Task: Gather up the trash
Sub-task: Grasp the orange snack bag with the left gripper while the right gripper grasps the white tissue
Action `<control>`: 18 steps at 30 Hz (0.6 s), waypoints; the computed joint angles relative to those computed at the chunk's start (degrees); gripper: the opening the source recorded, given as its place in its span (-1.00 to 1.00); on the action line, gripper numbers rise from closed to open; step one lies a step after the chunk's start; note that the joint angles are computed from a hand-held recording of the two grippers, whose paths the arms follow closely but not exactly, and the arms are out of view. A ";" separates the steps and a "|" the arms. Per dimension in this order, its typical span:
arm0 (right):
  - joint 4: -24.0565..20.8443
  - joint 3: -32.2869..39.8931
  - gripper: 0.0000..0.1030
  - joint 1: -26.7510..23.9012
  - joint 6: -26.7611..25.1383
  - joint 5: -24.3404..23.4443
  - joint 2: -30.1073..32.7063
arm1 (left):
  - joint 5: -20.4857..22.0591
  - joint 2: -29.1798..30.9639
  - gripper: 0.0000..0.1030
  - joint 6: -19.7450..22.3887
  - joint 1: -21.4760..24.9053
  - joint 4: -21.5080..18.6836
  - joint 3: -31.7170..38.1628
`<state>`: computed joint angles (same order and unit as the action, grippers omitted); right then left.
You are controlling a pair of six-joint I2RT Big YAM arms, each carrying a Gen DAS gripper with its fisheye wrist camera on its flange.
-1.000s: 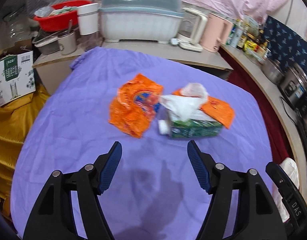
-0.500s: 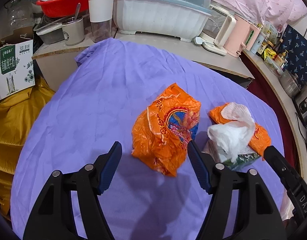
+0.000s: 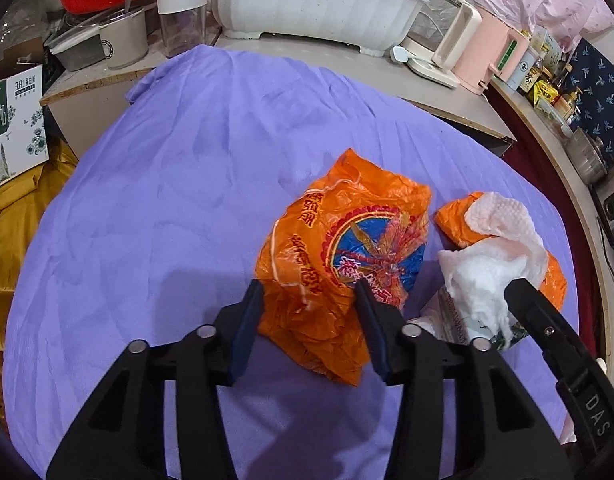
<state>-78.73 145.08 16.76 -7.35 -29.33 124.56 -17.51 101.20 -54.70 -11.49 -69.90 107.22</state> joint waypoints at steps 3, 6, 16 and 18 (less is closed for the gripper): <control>0.24 -0.50 -0.96 0.01 0.10 -0.27 -0.48 | -0.70 -0.47 -0.35 0.23 -0.41 0.08 -0.03; 1.51 -1.98 -0.97 -0.40 0.28 -0.77 -2.11 | -1.18 -1.13 -0.50 -0.04 -0.77 -0.15 0.19; 4.33 -5.27 -0.97 -3.20 0.41 -2.91 -7.97 | -4.45 -3.57 -1.00 -1.84 -3.63 -3.24 2.31; 5.16 -6.83 -0.97 -4.24 0.52 -3.56 -9.66 | -5.32 -4.00 -1.00 -2.19 -4.59 -3.93 2.92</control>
